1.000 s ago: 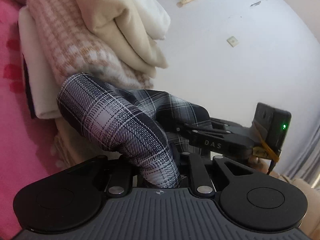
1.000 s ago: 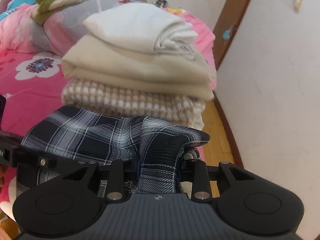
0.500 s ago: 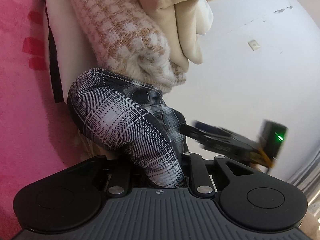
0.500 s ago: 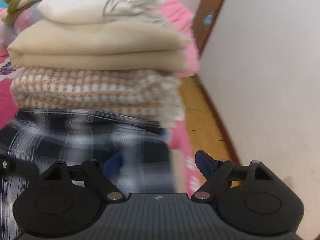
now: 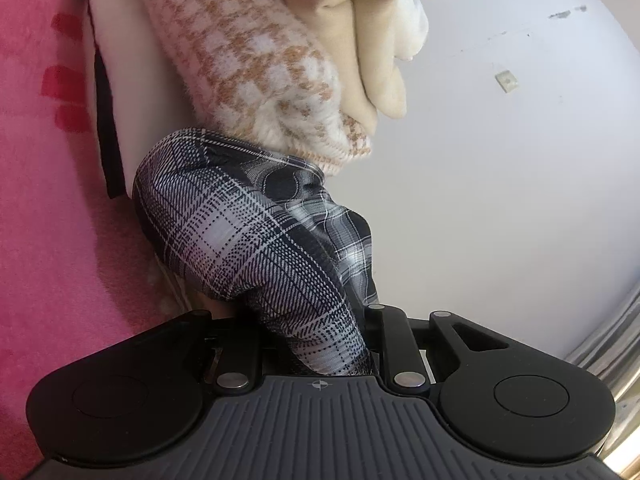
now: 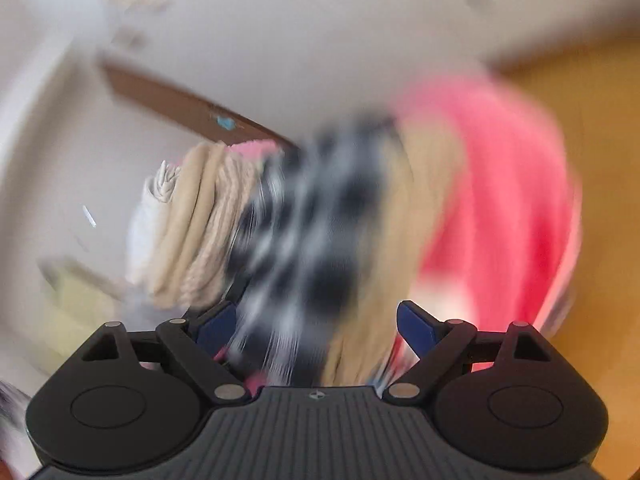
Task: Fold clothes
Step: 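Lower the plaid square beside the beige folded garment with both tools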
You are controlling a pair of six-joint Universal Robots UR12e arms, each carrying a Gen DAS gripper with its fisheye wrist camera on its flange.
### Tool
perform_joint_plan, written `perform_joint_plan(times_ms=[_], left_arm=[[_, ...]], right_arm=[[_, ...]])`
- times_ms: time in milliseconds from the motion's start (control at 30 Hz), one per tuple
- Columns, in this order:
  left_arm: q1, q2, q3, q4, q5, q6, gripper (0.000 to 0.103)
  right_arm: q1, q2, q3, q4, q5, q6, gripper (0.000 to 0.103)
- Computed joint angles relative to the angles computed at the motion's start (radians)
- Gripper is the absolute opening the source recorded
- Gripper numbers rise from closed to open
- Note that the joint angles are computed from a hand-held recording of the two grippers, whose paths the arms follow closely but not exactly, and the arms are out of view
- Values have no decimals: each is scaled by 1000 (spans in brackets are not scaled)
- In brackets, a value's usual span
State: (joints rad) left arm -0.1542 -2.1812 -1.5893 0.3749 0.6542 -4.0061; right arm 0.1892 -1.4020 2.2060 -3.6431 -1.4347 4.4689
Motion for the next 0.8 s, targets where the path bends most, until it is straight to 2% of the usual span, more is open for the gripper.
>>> perform_joint_plan(times_ms=[100, 167, 333, 467, 500, 567, 600, 633, 667, 700, 800], left_arm=[[5, -4, 1, 6, -20, -27, 19], [7, -4, -1, 9, -27, -33, 19], [13, -2, -8, 18, -44, -48, 19], [18, 1, -15, 25, -55, -64, 19], [19, 2, -17, 28, -58, -70, 19], [22, 3, -20, 33, -65, -78, 19], [23, 4, -22, 34, -69, -80, 19], [24, 5, -24, 36, -72, -81, 19], [26, 6, -26, 37, -76, -83, 19], [27, 8, -28, 36, -79, -80, 19], [30, 13, -35, 34, -93, -75, 19]], right_arm=[[37, 113, 4, -232, -34, 185, 90], [48, 155, -9, -300, -41, 244, 90], [68, 209, -65, -387, -28, 237, 89], [77, 227, -109, -340, -40, 209, 80], [76, 228, -107, -346, -40, 212, 71], [75, 224, -108, -339, -41, 207, 62], [76, 227, -112, -341, -42, 205, 45], [78, 226, -115, -337, -47, 204, 34], [82, 225, -119, -326, -59, 196, 30], [88, 219, -128, -301, -77, 179, 21], [113, 181, -143, -210, -149, 93, 16]])
